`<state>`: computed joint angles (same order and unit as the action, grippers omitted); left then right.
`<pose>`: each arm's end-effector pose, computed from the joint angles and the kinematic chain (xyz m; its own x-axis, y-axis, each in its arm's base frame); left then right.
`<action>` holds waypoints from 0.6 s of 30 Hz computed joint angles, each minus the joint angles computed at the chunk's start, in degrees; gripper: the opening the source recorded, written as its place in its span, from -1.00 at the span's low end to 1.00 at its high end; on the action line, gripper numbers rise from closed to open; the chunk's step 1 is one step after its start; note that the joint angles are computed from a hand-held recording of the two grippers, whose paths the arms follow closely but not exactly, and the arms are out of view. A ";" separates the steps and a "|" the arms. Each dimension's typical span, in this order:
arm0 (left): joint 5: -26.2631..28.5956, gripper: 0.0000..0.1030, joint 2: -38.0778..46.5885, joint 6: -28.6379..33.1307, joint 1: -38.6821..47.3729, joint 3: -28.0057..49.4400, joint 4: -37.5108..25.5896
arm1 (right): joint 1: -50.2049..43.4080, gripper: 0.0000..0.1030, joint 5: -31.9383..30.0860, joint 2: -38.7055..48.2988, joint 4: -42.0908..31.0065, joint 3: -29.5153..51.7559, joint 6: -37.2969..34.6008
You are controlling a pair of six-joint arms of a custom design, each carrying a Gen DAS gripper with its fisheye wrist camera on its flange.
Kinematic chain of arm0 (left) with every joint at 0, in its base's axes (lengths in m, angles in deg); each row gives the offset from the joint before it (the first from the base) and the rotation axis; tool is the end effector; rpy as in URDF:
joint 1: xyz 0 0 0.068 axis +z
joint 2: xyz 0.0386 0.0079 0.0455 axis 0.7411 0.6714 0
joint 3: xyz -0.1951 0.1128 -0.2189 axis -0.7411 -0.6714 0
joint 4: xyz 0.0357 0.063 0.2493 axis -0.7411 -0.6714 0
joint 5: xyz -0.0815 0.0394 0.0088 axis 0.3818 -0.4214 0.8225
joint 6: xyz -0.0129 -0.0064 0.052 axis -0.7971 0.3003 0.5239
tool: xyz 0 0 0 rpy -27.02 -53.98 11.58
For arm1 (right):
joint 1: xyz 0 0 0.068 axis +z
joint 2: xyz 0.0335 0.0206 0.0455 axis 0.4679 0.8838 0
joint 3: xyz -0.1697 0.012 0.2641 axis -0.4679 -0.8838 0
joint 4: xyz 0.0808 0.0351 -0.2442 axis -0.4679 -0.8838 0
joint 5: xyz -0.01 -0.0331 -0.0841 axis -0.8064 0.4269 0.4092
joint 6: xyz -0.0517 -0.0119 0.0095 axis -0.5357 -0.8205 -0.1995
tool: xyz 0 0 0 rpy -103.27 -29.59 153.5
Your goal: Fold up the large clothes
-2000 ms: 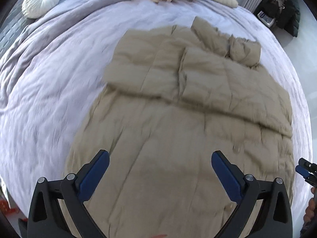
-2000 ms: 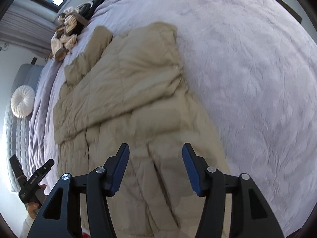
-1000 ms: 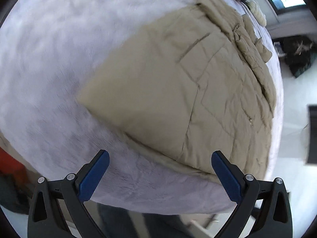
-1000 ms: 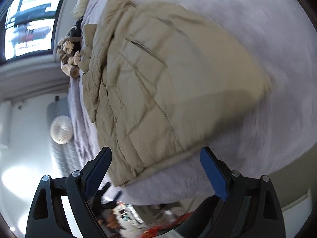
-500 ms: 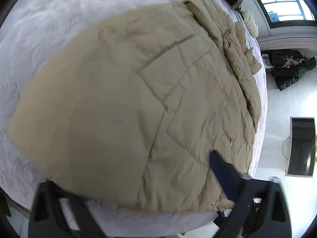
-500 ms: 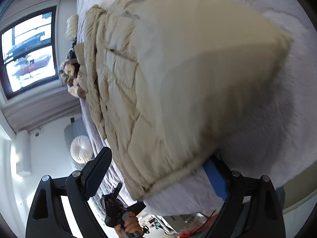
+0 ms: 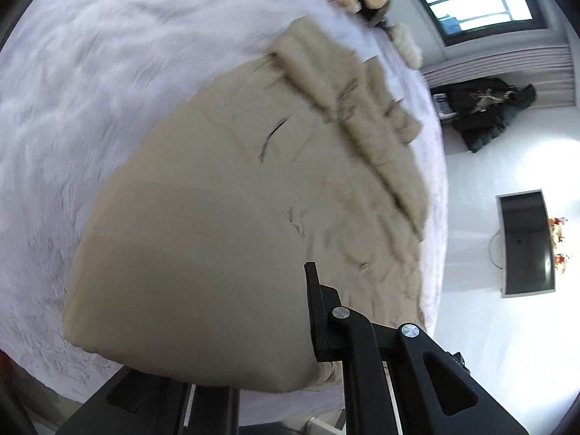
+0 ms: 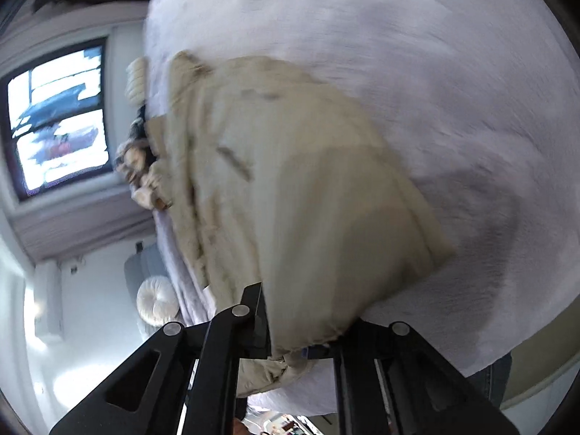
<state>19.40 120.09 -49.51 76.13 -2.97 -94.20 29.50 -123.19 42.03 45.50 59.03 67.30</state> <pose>0.1793 0.0692 0.1965 -0.7574 -0.6419 -0.1198 -0.3935 0.5950 -0.7008 0.2657 0.0329 0.1189 -0.7802 0.5921 0.2015 0.4705 0.3434 0.8128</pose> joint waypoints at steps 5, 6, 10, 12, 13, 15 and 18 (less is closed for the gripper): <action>0.16 -0.73 1.00 -2.52 -1.52 9.46 -3.58 | -0.80 -0.81 -3.55 -1.76 -10.31 10.49 -4.46; -0.67 -0.73 1.99 -3.72 -2.73 12.31 -3.98 | -0.88 -0.81 -4.09 -1.35 -12.81 13.58 -5.63; -3.23 -0.73 7.00 -8.10 -5.93 22.23 -4.53 | -0.48 -0.81 -5.88 2.44 -20.60 26.15 -9.20; -5.06 -0.73 10.13 -10.26 -7.51 27.57 -5.11 | 0.61 -0.81 -6.14 6.46 -25.35 35.48 -10.68; -6.26 -0.73 12.50 -11.63 -8.24 31.00 -5.39 | 0.94 -0.81 -6.61 8.96 -27.89 40.48 -11.47; -8.21 -0.73 17.63 -13.76 -9.23 37.66 -6.08 | 1.49 -0.81 -7.50 14.14 -33.34 50.55 -13.62; -10.39 -0.73 24.73 -16.01 -11.24 44.41 -5.05 | 3.00 -0.81 -6.89 23.43 -44.65 68.64 -18.13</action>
